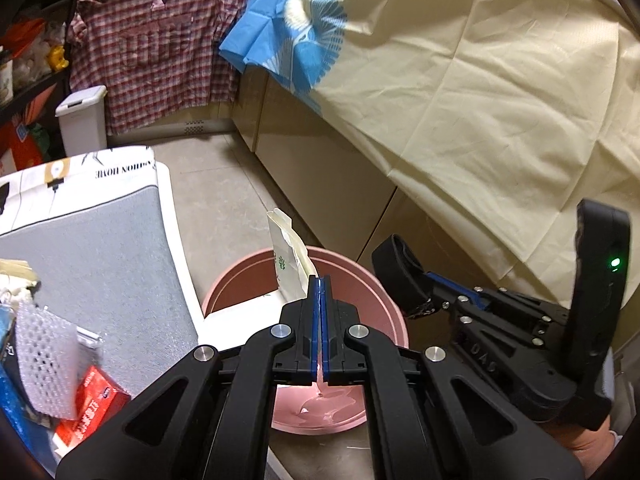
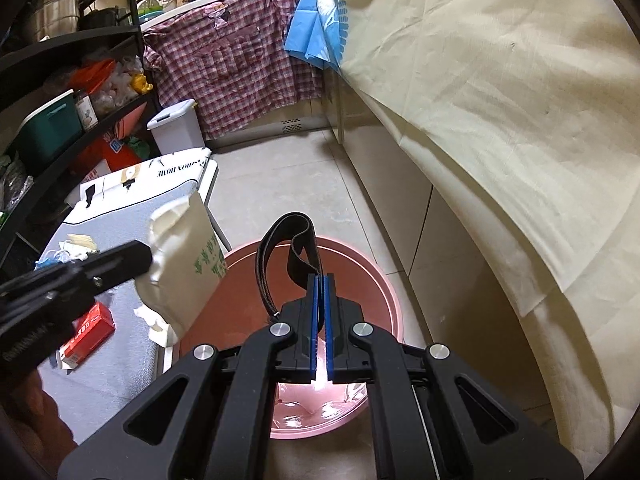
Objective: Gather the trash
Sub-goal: 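Carry the black strap over the pink bucket and open the right gripper, then grasp the bubble-wrap net with the right gripper while the left grasps the orange bag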
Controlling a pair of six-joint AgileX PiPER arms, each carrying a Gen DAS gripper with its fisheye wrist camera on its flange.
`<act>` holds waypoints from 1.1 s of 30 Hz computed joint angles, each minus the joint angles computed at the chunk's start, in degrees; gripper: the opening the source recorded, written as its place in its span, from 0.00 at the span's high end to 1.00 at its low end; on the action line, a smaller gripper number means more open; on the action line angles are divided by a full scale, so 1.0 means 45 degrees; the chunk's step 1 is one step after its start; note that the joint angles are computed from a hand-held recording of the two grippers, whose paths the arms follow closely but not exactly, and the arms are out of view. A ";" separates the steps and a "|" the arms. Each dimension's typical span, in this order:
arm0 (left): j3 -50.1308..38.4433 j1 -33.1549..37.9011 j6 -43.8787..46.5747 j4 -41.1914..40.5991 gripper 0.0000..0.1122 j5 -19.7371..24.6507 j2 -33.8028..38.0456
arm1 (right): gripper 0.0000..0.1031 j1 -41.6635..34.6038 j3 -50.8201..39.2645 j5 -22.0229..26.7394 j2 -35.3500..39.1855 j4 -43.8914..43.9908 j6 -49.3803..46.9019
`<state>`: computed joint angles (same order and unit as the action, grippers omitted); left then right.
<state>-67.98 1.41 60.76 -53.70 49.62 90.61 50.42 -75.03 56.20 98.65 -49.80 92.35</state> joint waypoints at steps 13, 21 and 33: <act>-0.0201 -0.0160 -0.0308 0.0378 0.99 -0.0283 0.0624 | 0.88 -0.0137 -0.0419 0.0218 0.0403 0.0331 -0.0456; -0.0184 0.0492 -0.0093 0.0330 0.90 0.0188 0.0119 | 0.60 0.0035 -0.0275 0.0527 0.0293 -0.0030 -0.0047; -0.1153 0.4013 0.1289 0.0427 0.90 0.3047 -0.1170 | 0.60 0.1071 -0.0510 0.1335 0.0265 -0.1217 0.0441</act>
<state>-73.17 19.47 66.55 -51.78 63.33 85.34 55.23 -77.33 62.21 99.84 -55.28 94.33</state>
